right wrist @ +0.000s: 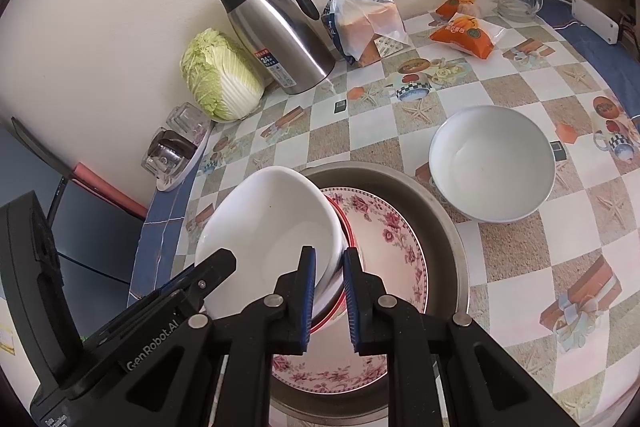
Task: Organize plates and bowls
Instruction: 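Lower the square bowl with both grippers into the red-rimmed bowl, then open both grippers to release the square bowl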
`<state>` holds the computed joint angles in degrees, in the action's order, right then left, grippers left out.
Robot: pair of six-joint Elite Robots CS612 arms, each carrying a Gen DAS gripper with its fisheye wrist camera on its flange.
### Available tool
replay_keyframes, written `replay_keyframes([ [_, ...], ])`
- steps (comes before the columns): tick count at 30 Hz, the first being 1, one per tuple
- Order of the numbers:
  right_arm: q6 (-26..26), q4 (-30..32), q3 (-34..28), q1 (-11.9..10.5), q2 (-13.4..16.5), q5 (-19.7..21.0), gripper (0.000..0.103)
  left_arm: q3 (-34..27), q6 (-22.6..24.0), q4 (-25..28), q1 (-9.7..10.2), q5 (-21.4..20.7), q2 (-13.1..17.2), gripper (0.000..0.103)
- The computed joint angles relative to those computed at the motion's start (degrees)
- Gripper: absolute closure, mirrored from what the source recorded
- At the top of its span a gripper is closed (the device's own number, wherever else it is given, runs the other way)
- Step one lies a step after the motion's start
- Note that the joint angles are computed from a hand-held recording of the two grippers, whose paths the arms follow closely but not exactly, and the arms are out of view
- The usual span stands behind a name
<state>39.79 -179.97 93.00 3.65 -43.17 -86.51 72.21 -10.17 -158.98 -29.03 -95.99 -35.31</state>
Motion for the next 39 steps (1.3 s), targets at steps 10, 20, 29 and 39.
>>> replay_keyframes([
  [10,0.4,-0.4,-0.7,-0.4,0.5,0.4,0.086,-1.2,-0.3,0.5,-0.01,-0.1,0.6,0.080],
  [20,-0.7,-2.9,0.4,-0.3,-0.6,-0.6,0.086,0.8,-1.5,-3.6,0.54,-1.2,-0.8,0.078],
  [29,-1.5,-2.3,2.4,-0.2,-2.9,-6.9,0.043,1.4,-1.1,-4.6,-0.06,-0.3,-1.4,0.029],
  [39,2.0,0.9,5.1,-2.6,-4.1,-10.6,0.007,1.6,1.0,-7.0,-1.70,5.7,-1.1,0.003],
])
